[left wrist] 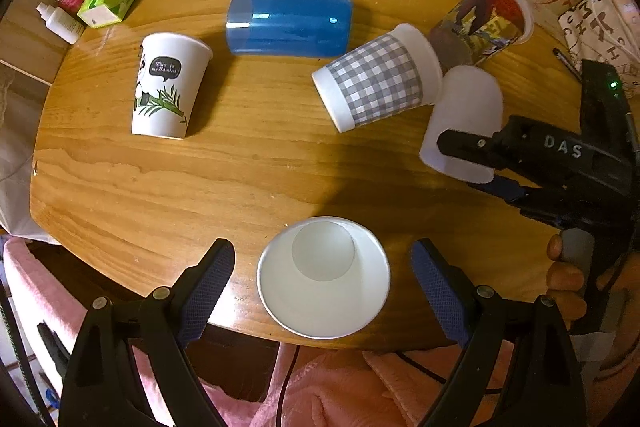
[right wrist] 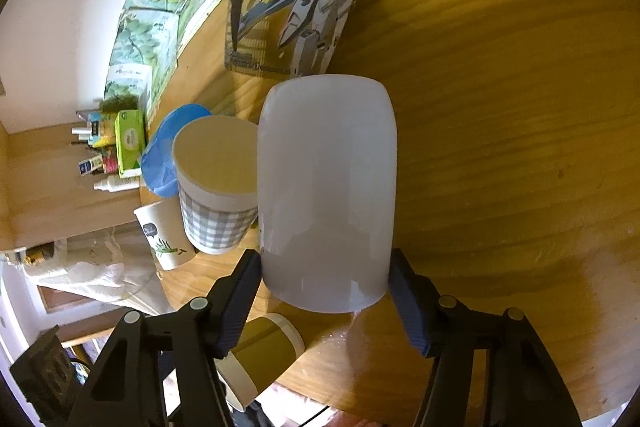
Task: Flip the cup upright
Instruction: 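Close the right gripper around the body of the frosted white cup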
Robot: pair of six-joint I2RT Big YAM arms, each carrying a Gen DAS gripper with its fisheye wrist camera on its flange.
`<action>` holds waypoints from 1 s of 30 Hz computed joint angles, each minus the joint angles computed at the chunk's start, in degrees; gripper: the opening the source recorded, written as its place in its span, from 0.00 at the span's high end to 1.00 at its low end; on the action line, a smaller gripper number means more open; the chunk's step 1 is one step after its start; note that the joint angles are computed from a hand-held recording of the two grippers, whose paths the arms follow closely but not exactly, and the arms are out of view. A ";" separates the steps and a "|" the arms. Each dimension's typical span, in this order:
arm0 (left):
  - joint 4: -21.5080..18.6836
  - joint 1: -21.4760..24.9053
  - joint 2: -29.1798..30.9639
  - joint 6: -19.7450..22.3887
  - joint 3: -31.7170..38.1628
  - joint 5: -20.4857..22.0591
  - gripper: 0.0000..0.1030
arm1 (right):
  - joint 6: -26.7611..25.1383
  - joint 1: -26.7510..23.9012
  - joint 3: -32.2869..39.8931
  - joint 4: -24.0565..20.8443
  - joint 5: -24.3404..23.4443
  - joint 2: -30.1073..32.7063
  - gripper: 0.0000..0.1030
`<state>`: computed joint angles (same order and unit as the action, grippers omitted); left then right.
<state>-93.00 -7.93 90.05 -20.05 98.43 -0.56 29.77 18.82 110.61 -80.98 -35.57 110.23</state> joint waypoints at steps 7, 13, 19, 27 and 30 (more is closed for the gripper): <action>3.58 0.20 -2.90 1.36 -2.02 0.26 0.11 | 0.34 0.46 -2.42 1.85 -0.27 -2.02 0.38; 8.09 0.69 -7.12 2.52 -5.27 1.64 0.11 | 1.86 1.13 -6.26 4.90 0.58 -5.52 0.38; 14.92 1.39 -14.07 3.74 -10.46 2.79 0.10 | 2.76 1.94 -10.56 7.89 2.69 -10.15 0.38; 22.52 2.42 -24.27 6.95 -17.64 3.97 0.10 | 5.75 3.86 -17.76 12.14 5.32 -17.84 0.38; 22.87 2.80 -26.89 6.76 -19.72 4.59 0.10 | 5.86 4.93 -20.53 13.50 7.38 -21.02 0.38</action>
<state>-70.13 -5.13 63.16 -13.29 78.71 4.04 35.63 23.75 90.08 -67.48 -28.18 89.20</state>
